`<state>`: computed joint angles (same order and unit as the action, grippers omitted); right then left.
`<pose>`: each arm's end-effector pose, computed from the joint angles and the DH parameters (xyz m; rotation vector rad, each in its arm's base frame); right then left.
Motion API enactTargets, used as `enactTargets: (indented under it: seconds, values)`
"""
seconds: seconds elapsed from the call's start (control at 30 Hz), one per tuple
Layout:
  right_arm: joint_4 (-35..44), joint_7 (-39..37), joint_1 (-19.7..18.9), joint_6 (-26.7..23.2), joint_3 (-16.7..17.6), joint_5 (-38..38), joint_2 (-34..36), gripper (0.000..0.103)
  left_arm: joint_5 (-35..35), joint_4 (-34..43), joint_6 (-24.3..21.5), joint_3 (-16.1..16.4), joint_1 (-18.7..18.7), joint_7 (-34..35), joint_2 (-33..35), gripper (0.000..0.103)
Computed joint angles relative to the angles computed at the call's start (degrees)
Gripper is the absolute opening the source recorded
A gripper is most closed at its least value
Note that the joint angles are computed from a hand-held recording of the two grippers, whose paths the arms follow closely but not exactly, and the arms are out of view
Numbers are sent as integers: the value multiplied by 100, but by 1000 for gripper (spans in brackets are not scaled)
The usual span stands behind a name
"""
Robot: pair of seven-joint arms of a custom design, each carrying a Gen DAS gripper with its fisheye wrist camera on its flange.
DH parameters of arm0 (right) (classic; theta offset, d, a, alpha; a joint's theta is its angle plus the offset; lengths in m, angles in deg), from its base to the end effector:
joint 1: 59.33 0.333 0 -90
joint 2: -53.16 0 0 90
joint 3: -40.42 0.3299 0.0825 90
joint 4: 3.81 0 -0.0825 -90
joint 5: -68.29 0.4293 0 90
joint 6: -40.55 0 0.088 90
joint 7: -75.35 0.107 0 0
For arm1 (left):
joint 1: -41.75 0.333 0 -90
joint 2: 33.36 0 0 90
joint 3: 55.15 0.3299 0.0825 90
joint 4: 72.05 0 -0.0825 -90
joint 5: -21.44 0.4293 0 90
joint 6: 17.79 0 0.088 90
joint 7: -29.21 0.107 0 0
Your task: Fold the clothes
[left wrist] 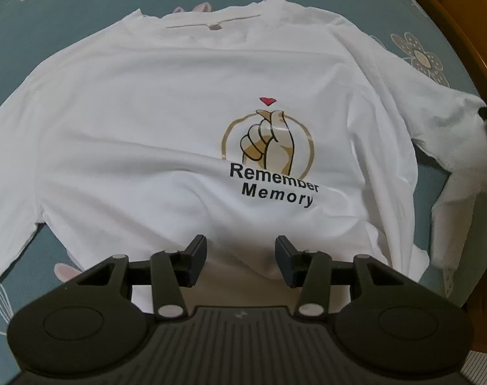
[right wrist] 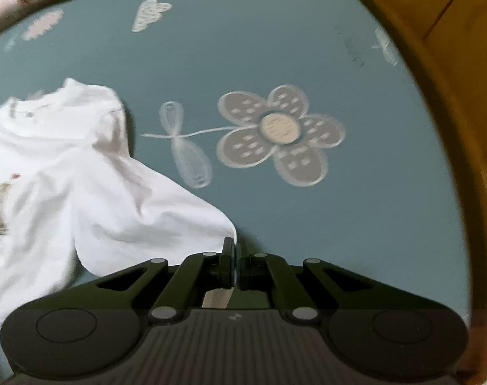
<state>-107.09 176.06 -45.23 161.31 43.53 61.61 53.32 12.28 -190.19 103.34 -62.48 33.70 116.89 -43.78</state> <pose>0.6092 0.1829 0.5675 -2.2184 1.8932 -0.3654 0.5433 -0.1607 0.5361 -1.9928 2.3445 -0.4029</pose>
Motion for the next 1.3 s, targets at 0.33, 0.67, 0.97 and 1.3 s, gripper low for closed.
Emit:
enactTargets:
  seconds: [0.33, 0.67, 0.97, 1.3]
  values:
    - [671, -119, 124, -376, -109, -1256, 616, 1, 64, 197, 130, -36, -61, 150, 62, 47]
    - [1175, -34, 324, -312, -311, -2011, 1212, 1, -188, 490, 76, -79, -91, 401, 275, 48]
    - [2046, -472, 398, -1266, -437, -1480, 1775, 16, -394, 419, 7, -72, -70, 463, 296, 49]
    - [3926, -2544, 171, -388, 123, 1086, 3082, 27, -558, 390, -3, -57, -26, 365, 357, 50]
